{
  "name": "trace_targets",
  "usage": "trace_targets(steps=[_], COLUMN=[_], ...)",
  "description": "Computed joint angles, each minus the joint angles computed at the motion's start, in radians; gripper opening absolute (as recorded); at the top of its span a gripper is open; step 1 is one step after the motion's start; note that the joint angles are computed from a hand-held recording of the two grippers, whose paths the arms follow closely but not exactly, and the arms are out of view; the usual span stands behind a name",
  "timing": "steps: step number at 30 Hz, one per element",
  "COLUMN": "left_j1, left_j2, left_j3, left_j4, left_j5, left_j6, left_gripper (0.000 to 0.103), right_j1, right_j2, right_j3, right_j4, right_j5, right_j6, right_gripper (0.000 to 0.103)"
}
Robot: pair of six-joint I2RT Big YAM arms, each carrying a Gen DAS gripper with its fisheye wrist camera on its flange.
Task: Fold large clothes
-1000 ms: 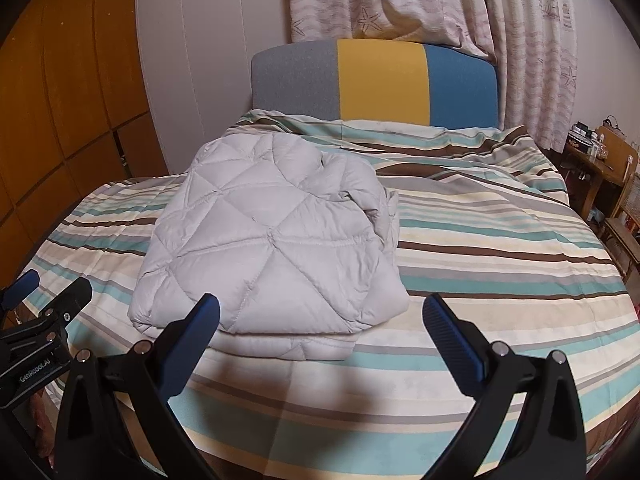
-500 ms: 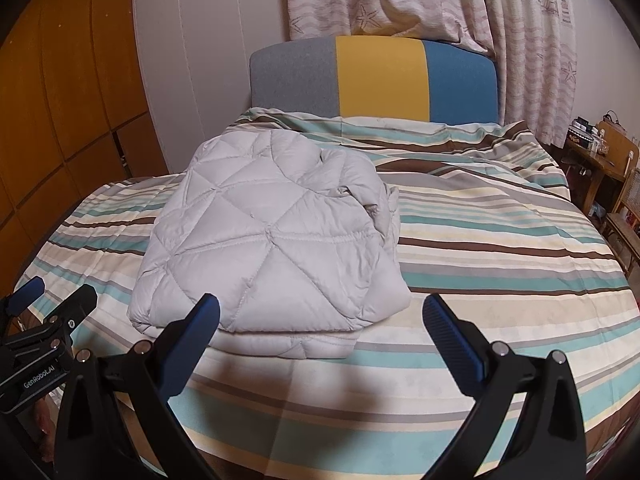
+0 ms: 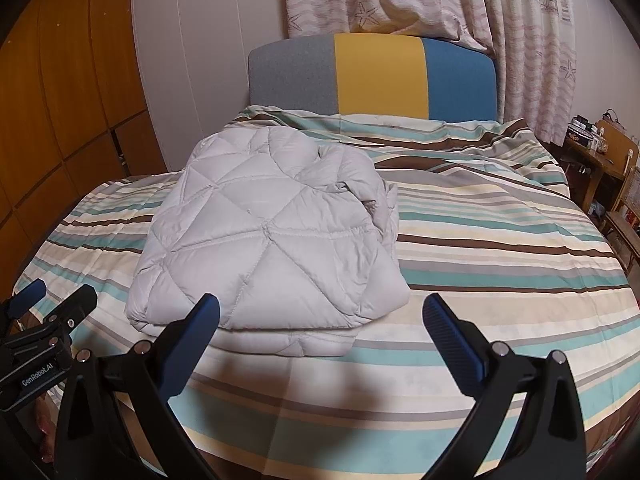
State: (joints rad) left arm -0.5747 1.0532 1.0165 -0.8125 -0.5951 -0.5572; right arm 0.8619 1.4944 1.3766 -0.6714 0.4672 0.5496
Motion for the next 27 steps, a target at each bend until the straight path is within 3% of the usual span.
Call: trace_targets(steps=[27], left_j1=[0.001], left_j2=[0.016], left_j3=[0.004], left_j4=[-0.014], left_j5=[0.023], left_j6=[-0.007], left_gripper=[0.100], right_j1=[-0.007], right_j2=[0.010], right_j3=[0.001], right_j4=[-0.003], right_j5=[-0.018], right_j6=[0.011], right_gripper=[0.101])
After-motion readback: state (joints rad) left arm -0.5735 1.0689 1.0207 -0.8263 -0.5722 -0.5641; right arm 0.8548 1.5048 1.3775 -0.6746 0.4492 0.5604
